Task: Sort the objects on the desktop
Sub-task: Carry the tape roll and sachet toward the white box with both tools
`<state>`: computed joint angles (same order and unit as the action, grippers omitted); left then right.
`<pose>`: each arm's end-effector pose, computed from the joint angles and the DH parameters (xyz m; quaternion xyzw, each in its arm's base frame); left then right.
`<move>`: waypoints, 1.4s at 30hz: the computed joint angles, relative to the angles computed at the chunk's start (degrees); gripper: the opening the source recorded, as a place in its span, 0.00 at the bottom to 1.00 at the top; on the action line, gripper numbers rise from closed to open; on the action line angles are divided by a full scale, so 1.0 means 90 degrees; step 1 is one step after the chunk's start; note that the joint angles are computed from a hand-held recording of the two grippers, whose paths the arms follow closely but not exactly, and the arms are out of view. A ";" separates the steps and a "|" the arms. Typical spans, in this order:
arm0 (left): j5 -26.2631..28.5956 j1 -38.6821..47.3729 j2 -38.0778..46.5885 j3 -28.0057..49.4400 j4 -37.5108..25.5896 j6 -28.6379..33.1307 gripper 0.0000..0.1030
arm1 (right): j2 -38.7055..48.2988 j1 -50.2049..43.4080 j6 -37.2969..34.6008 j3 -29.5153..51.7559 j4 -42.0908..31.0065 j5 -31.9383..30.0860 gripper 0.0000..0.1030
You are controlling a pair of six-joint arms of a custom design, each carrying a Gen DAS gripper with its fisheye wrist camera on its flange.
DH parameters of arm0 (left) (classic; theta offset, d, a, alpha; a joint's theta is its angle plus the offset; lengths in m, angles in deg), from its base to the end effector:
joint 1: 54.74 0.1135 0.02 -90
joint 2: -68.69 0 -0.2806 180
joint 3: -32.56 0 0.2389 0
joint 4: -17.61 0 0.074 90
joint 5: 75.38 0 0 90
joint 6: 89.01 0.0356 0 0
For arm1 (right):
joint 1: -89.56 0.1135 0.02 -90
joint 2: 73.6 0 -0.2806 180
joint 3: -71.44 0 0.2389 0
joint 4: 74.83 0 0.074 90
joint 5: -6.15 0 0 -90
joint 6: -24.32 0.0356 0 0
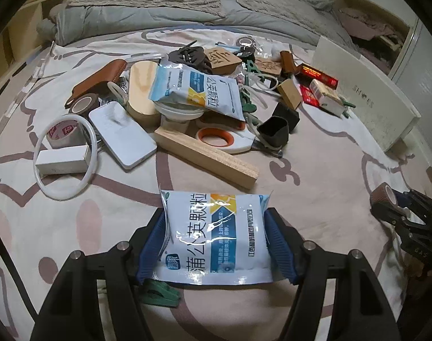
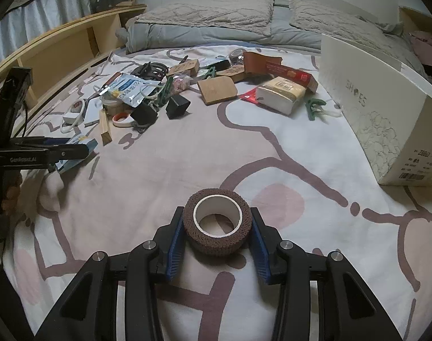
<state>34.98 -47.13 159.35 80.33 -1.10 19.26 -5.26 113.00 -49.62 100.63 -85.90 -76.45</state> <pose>0.2488 0.0207 0.1370 0.1318 0.9460 -0.1129 0.2737 0.1593 0.0641 0.1395 -0.0385 0.9379 0.0576 0.3400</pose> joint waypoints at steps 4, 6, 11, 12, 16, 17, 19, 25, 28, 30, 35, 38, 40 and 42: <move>-0.0034 -0.0007 -0.0336 -0.0081 -0.0143 -0.0138 0.67 | -0.0269 -0.0119 -0.0077 0.0117 -0.0224 -0.0119 0.42; -0.0045 -0.0005 -0.0595 -0.0138 -0.0232 -0.0171 0.67 | -0.0542 -0.0105 -0.0094 0.0180 -0.0427 -0.0020 0.42; -0.0012 -0.0066 -0.1329 -0.0229 -0.0555 -0.0252 0.67 | -0.1208 -0.0026 -0.0037 0.0402 -0.1006 0.0112 0.42; -0.0022 -0.0086 -0.1458 -0.0243 -0.0606 -0.0266 0.67 | -0.1277 -0.0005 -0.0036 0.0439 -0.1066 0.0113 0.42; -0.0034 -0.0174 -0.1997 -0.0254 -0.0877 -0.0325 0.67 | -0.1621 0.0168 -0.0027 0.0704 -0.1497 0.0184 0.42; -0.0025 -0.0184 -0.2176 -0.0274 -0.0937 -0.0357 0.67 | -0.1712 0.0220 -0.0038 0.0760 -0.1592 0.0234 0.42; -0.0047 -0.0209 -0.2503 -0.0318 -0.1013 -0.0423 0.67 | -0.2028 0.0256 -0.0112 0.0902 -0.1865 0.0196 0.42; 0.0048 -0.0147 -0.3348 -0.0221 -0.1644 -0.0506 0.67 | -0.2791 0.0127 -0.0414 0.1545 -0.2808 0.0108 0.42; -0.0123 -0.0249 -0.3762 -0.0105 -0.1973 -0.0558 0.67 | -0.2973 -0.0081 -0.0565 0.1907 -0.3264 0.0048 0.42; -0.0159 -0.0302 -0.4011 0.0068 -0.2265 -0.0594 0.67 | -0.3048 -0.0219 -0.0687 0.2179 -0.3586 0.0050 0.42; -0.0111 -0.0374 -0.4360 0.0670 -0.2953 -0.0633 0.67 | -0.3163 -0.0769 -0.1000 0.2861 -0.4219 -0.0219 0.42; -0.0378 -0.0623 -0.4544 0.0962 -0.3140 -0.0752 0.67 | -0.3157 -0.0943 -0.1139 0.3285 -0.4528 -0.0272 0.42; -0.0357 -0.0735 -0.4608 0.1239 -0.3299 -0.0879 0.67 | -0.3145 -0.0902 -0.1193 0.3543 -0.4702 -0.0120 0.42; -0.0341 -0.0834 -0.4639 0.1454 -0.3414 -0.0956 0.67 | -0.3109 -0.0892 -0.1264 0.3842 -0.4952 -0.0022 0.42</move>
